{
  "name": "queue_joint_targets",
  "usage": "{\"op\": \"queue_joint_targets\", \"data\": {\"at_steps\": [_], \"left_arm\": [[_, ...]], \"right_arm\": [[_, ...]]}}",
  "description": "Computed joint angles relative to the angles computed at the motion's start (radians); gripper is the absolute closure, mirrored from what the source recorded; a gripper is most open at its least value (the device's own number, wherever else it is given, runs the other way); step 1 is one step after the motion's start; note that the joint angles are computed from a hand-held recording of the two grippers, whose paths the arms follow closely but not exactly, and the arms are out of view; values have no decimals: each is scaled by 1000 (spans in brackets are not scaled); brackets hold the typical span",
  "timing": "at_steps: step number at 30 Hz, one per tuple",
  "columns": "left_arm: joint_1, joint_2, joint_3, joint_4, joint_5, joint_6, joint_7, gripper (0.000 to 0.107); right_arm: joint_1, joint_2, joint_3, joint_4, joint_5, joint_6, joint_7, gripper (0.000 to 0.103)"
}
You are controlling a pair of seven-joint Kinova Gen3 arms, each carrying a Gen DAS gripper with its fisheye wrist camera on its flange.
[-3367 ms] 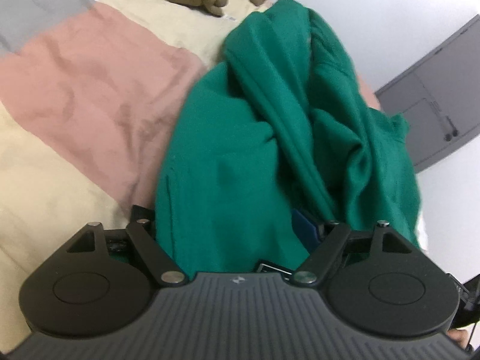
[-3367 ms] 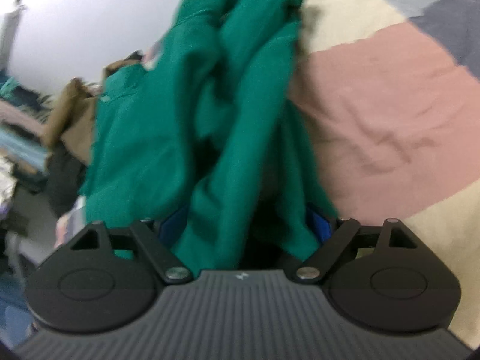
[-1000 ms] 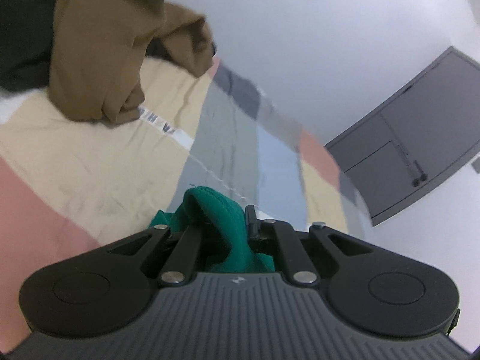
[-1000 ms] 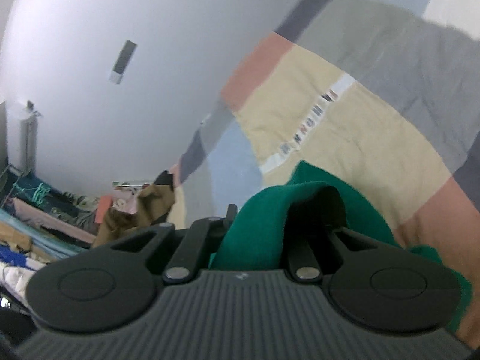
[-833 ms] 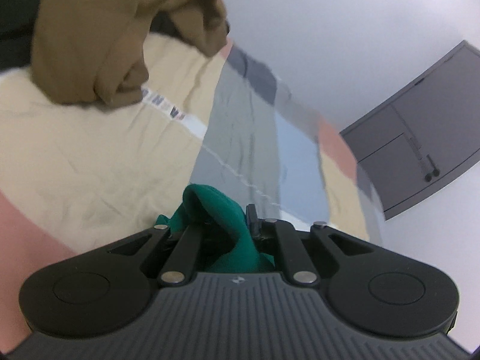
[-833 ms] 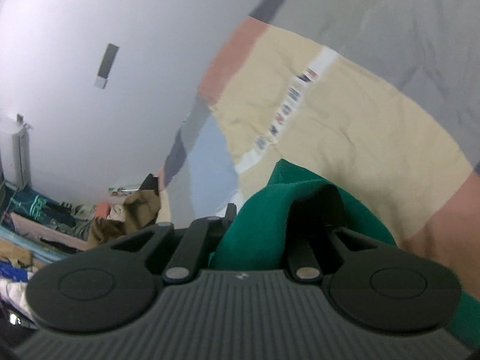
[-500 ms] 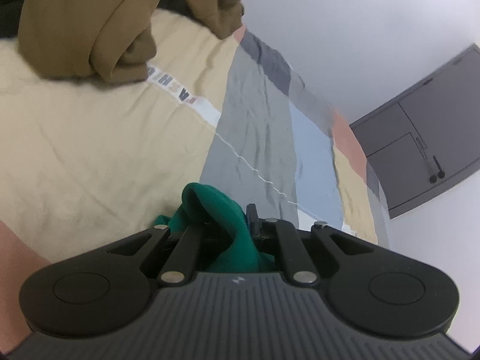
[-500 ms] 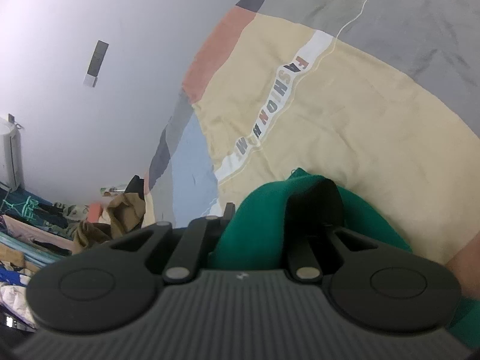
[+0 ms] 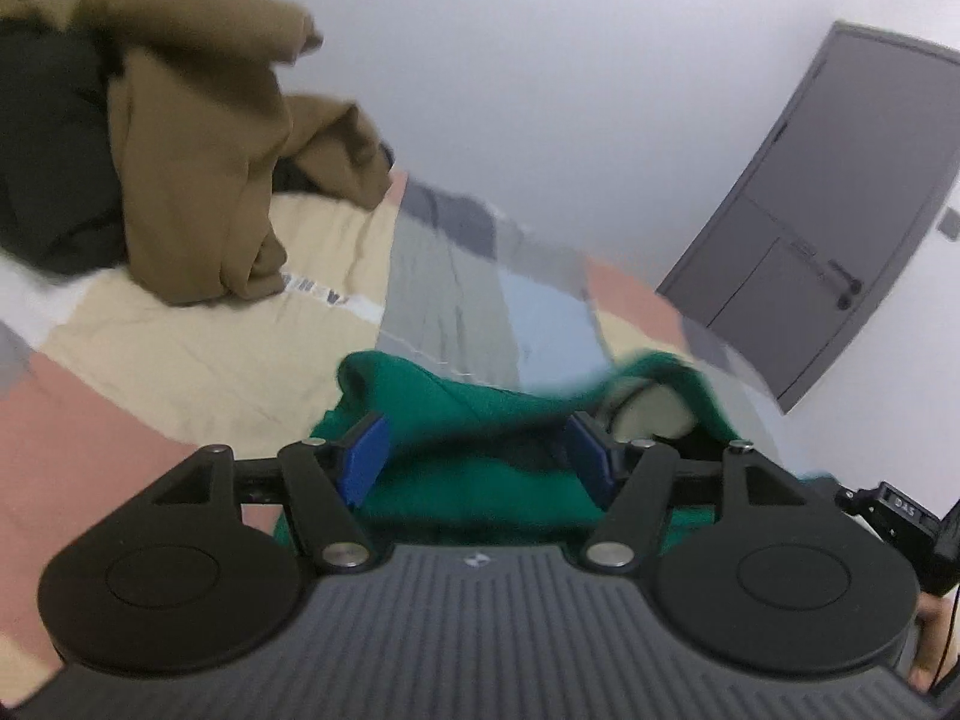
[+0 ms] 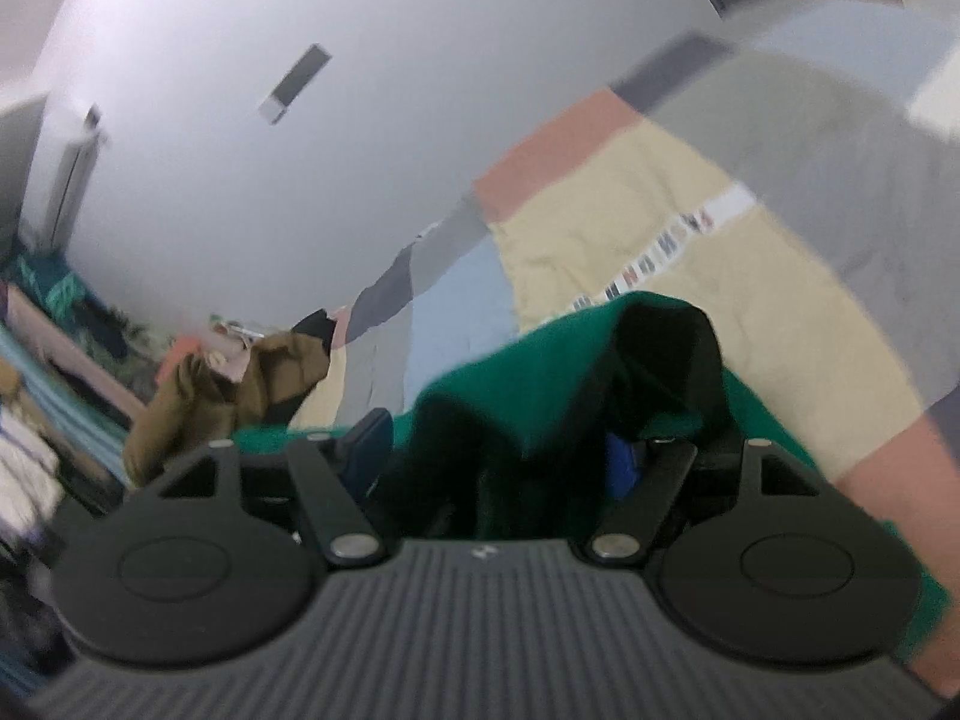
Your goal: Fold large clothes
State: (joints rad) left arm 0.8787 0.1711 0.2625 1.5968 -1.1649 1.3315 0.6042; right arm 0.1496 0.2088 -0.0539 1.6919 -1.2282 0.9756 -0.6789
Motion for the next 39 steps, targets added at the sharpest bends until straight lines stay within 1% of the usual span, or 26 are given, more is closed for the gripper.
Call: {"op": "queue_joint_targets", "data": {"at_steps": [2, 4, 7, 9, 11, 15, 18, 20, 23, 26, 27, 28, 29, 31, 33, 34, 35, 36, 39], "left_arm": [[65, 27, 21, -12, -49, 66, 40, 37], [118, 66, 23, -48, -63, 120, 41, 37], [146, 101, 13, -82, -29, 126, 24, 36], [154, 118, -6, -87, -10, 106, 20, 36], [154, 129, -24, -89, 12, 83, 10, 36], [139, 151, -59, -80, 43, 39, -2, 36], [133, 173, -81, -87, 56, 33, -25, 36], [135, 178, -92, -91, 57, 28, -21, 36], [137, 181, -103, -92, 56, 24, -20, 36], [142, 183, -106, -93, 51, 26, -30, 36], [140, 180, -107, -90, 50, 22, -32, 36], [139, 178, -108, -87, 48, 19, -31, 36], [138, 175, -108, -84, 47, 16, -28, 36], [141, 168, -108, -75, 38, 16, -14, 36], [143, 156, -107, -50, 20, 4, 29, 36], [143, 150, -104, -40, 12, 3, 44, 36], [145, 145, -102, -27, 1, 6, 66, 36], [146, 140, -99, -14, -9, 9, 85, 36], [148, 118, -87, 31, -52, 16, 171, 36]], "right_arm": [[18, -55, 8, 38, -18, 12, 61, 29], [29, -112, 29, 84, -55, 30, 134, 29], [19, -175, 70, 145, -83, 72, 213, 29], [-3, -193, 85, 163, -62, 104, 234, 29], [-35, -205, 84, 172, -27, 100, 252, 29], [-118, -233, 58, 191, 55, 4, 288, 30], [-178, -245, 40, 222, 70, -102, 328, 30], [-209, -242, 34, 243, 53, -168, 339, 30], [-236, -242, 35, 267, -1, -227, 384, 31], [-244, -241, 41, 271, -46, -250, 388, 31], [-252, -232, 47, 263, -50, -252, 381, 31], [-278, -226, 68, 254, -40, -259, 367, 31], [-323, -219, 98, 244, -24, -282, 345, 30], [-416, -200, 160, 206, 34, -301, 278, 34], [-509, -176, 217, 156, 115, -317, 197, 49], [-555, -162, 239, 133, 156, -345, 156, 56], [-601, -145, 266, 106, 197, -364, 116, 79], [-648, -128, 301, 79, 237, -366, 75, 90], [-787, -67, 431, -39, 336, -326, -47, 92]]}}
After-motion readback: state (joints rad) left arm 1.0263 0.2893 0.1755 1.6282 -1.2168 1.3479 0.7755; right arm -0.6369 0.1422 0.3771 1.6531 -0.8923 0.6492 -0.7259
